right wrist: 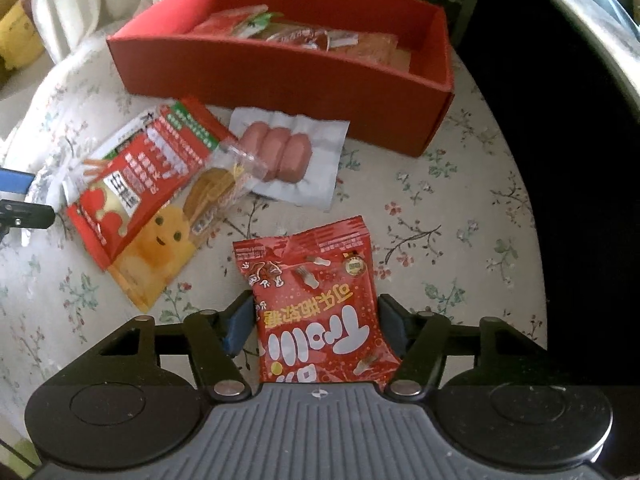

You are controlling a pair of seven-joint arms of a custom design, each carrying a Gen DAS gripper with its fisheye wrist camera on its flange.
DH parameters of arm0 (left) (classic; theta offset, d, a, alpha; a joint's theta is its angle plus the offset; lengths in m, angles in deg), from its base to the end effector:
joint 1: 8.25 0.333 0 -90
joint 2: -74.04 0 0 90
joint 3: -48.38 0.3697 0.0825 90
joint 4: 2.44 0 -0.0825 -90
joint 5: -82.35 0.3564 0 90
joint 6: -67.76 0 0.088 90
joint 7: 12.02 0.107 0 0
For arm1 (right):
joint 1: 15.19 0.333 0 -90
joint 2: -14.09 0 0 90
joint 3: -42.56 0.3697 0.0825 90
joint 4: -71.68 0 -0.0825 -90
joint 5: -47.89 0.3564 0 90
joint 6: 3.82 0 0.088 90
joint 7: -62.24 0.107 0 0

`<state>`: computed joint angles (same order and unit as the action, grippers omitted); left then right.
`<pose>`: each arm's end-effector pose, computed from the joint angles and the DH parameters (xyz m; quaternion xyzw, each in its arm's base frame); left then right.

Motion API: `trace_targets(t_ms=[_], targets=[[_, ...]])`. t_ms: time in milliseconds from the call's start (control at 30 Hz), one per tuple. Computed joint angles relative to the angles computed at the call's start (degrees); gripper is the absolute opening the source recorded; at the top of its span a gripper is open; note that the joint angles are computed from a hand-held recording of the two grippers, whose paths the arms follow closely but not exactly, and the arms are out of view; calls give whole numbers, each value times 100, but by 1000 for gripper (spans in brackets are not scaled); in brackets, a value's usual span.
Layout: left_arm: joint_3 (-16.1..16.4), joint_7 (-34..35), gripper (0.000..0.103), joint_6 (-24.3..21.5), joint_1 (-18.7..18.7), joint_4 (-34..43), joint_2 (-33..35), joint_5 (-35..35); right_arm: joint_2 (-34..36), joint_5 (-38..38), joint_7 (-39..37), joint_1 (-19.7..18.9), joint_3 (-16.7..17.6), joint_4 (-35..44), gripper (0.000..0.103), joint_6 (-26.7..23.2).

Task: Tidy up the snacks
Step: 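Lift both held packets and carry them over the red box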

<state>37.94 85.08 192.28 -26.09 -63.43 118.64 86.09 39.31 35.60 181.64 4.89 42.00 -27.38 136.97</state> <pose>0.7316 -0.3260 0.4548 -0.4719 0.8647 -0.1564 0.0721 0.6480 0.2309 0.4222 -0.6891 0.7059 -0.1258 0.1052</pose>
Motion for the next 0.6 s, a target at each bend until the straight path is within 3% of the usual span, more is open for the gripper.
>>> trace_targets(t_ms=[333,600], targets=[[-99,-131,40,279,135,88,-27,-287,-184,-162,413,28,-119,-202,70,587],[-130,-154,40,314,86,406,97,-392,-88,-207,440,10,-121,46,70,705]])
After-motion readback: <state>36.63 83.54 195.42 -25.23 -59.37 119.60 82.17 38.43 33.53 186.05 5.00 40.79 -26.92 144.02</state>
